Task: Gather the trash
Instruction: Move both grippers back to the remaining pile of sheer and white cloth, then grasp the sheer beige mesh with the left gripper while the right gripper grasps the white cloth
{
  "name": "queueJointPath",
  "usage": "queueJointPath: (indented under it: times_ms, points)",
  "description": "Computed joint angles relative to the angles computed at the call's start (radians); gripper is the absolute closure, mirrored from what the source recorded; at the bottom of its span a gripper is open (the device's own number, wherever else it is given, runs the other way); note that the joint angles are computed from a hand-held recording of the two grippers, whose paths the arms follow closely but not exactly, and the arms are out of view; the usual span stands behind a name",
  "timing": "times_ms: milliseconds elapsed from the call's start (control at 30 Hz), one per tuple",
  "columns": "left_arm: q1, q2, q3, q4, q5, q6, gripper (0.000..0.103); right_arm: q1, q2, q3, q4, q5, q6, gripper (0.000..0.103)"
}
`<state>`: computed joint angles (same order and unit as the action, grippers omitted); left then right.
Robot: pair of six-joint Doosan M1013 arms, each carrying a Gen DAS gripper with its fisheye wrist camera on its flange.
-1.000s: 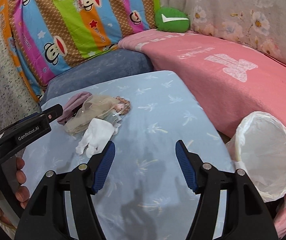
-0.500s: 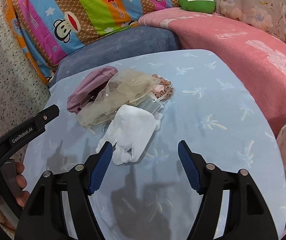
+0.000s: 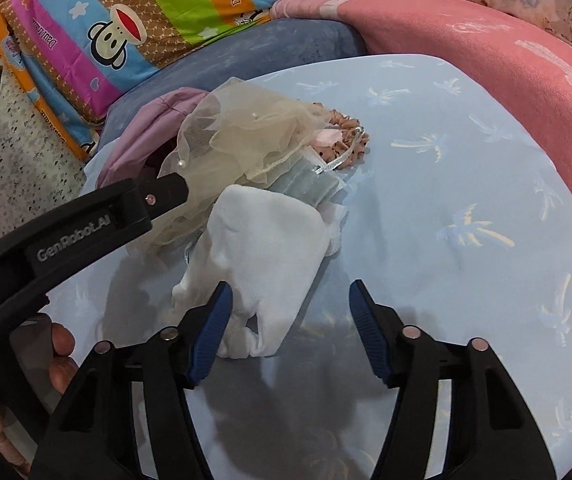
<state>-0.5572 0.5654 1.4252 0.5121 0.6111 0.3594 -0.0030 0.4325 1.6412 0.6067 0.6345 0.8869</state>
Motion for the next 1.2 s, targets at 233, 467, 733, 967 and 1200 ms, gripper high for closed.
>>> queueJointPath:
  times_ms: [233, 467, 733, 967, 1200]
  points:
    - [0.005, 0.0, 0.012, -0.042, -0.034, 0.05, 0.103, -0.002, -0.011, 0.018, 0.022, 0.015, -0.05, 0.089]
    - [-0.024, -0.046, 0.048, 0.082, -0.033, -0.058, 0.103, -0.025, -0.068, 0.064, 0.13, -0.025, -0.181, 0.096]
    - [-0.074, -0.092, 0.043, 0.2, -0.016, -0.135, 0.103, -0.07, -0.13, 0.088, 0.291, -0.071, -0.307, 0.096]
    - [-0.128, -0.102, -0.004, 0.266, -0.004, -0.134, 0.103, -0.125, -0.175, 0.107, 0.416, -0.092, -0.395, 0.096]
    - [-0.179, -0.086, -0.076, 0.269, -0.004, -0.061, 0.103, -0.18, -0.209, 0.127, 0.509, -0.106, -0.449, 0.096]
